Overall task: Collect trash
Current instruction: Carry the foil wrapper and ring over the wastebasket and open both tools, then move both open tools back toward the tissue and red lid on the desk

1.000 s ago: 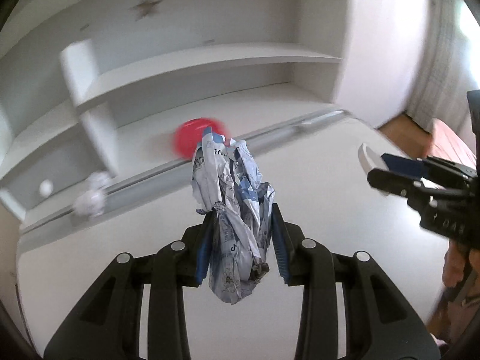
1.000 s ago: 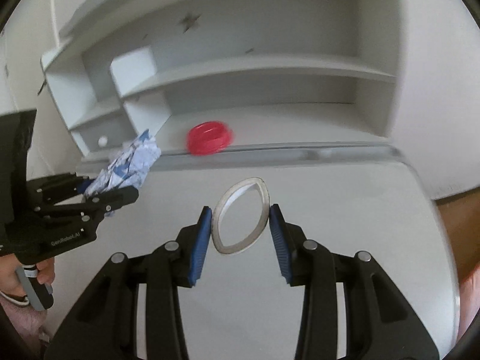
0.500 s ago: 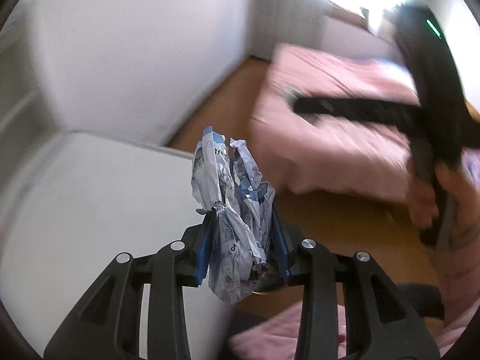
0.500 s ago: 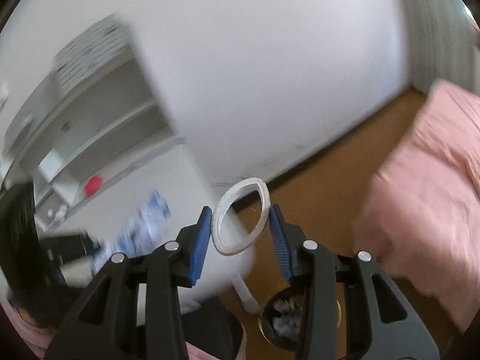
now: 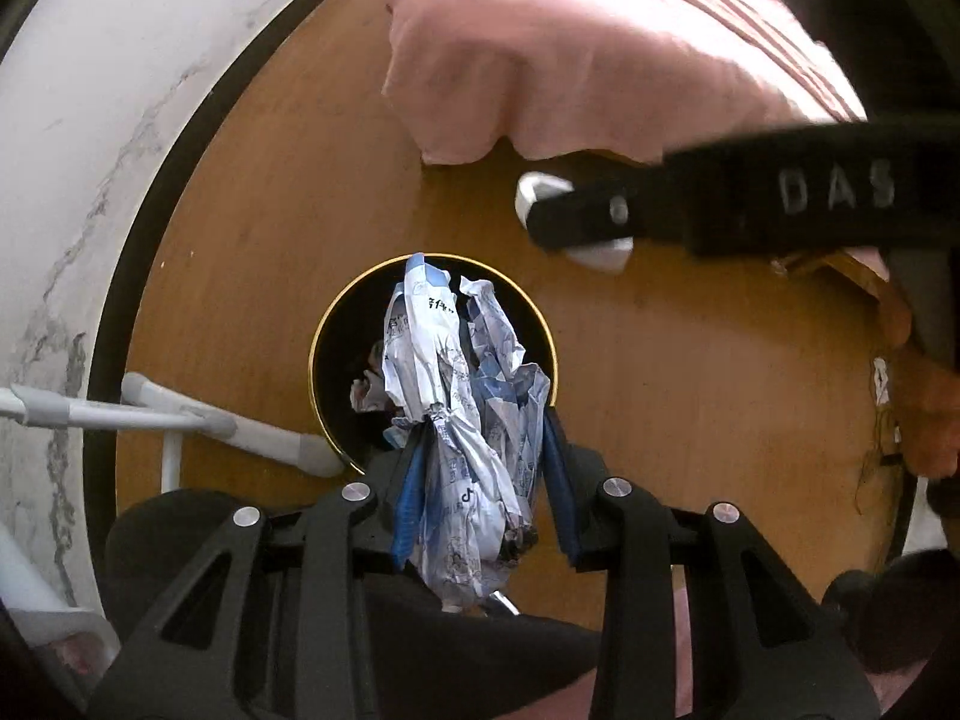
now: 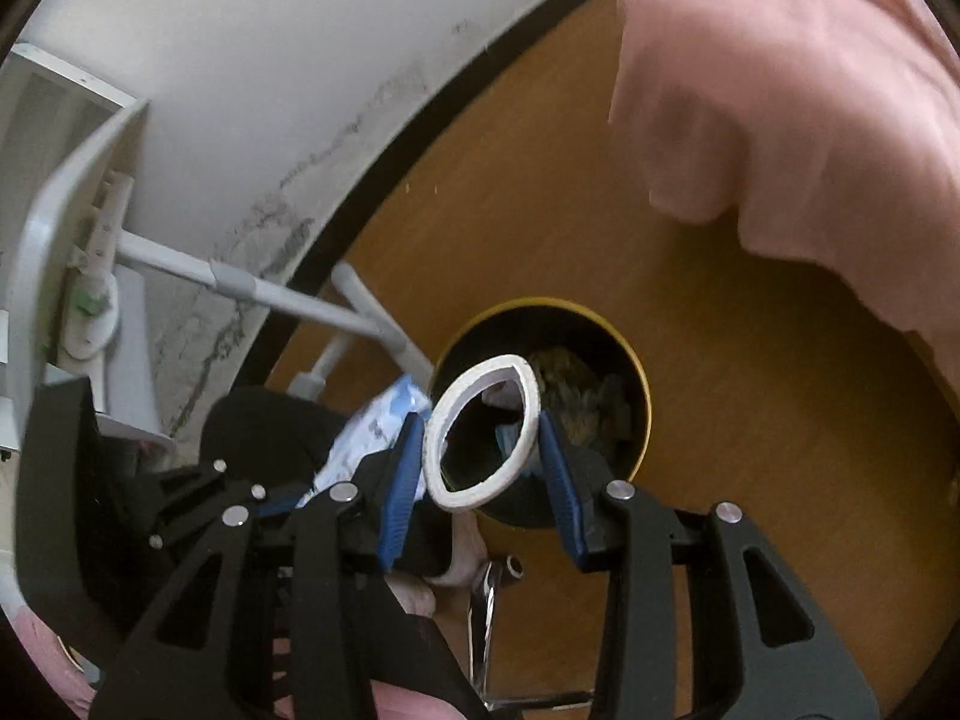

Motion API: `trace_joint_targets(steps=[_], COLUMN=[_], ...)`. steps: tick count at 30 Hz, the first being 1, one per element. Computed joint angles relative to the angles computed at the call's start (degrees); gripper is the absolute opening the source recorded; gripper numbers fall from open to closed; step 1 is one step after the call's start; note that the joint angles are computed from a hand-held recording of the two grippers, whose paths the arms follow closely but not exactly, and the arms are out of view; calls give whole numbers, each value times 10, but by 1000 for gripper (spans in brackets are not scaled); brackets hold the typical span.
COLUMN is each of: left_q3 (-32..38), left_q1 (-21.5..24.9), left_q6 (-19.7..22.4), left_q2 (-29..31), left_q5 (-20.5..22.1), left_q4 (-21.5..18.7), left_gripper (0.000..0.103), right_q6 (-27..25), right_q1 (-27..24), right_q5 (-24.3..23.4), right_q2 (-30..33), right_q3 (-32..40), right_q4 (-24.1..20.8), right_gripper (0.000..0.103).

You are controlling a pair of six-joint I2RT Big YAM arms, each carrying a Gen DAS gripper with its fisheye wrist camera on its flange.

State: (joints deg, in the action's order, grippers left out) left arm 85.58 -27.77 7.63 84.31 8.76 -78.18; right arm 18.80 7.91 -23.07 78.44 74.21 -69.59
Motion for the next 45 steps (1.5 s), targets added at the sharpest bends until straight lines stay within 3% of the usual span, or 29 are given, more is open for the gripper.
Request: trace_joint_targets(steps=[4,5,6,7,8,10,13,16,17,19,22,24,26,29,32,33,35,38,43,45], left_q3=[35,36,31,22,11,-10,-5,4,11,34,80,106,122,130,128,125,122,120,125,132], left_q1=[-6,-8,-12,-9,-11,-12,-14,-21,-24,-27,-6,21,63,163,253,307,373,502,670,720], left_q6=[-9,-11,-13,-10,-14,-17,-25,-31,-29,-12,-8,-19,-30,-53,-65,-63,-60,-60,-46,-35], left_q2=[33,34,30,25,13,-13,-21,-46,-54,-77,-100,-113,-122,-143,-164,-172,-178,-184,-171,-162], left_q5=[-1,-2,-6,-11,-17,-21,-12,5,10,20,24,8,-2,21,15,16,9,-29,-14,-2], left_q4=[-12,-11,-2,16,40,66,69,79,84,92,102,107,107,91,77,67,58,41,27,24], left_gripper=[36,40,49,78,94,94,94,94,94,94,95,96,96,96,96,96,96,96,96,96], right_q6=[16,21,26,34,38,37,50,57,61,63,54,33,13,-1,-12,-15,-24,-38,-44,-60], right_q1=[4,2,-1,-3,-5,-17,-35,-42,-41,-35,2,30,57,92,137,151,180,232,299,327], right_q5=[-11,-12,-7,1,1,-6,15,111,170,230,351,393,407,347,341,344,342,331,283,265], right_q2=[12,10,7,3,0,-5,-21,-41,-53,-74,-113,-130,-132,-85,-48,-35,-3,64,187,257], right_q3=[-1,-2,-6,-6,-7,-8,-6,19,33,45,62,61,67,119,158,174,218,308,495,611], right_q4=[10,14,17,19,25,28,32,23,21,34,83,128,153,114,116,114,108,96,47,7], right_gripper=[41,46,70,83,93,93,93,93,93,93,96,96,96,96,96,96,96,96,96,96])
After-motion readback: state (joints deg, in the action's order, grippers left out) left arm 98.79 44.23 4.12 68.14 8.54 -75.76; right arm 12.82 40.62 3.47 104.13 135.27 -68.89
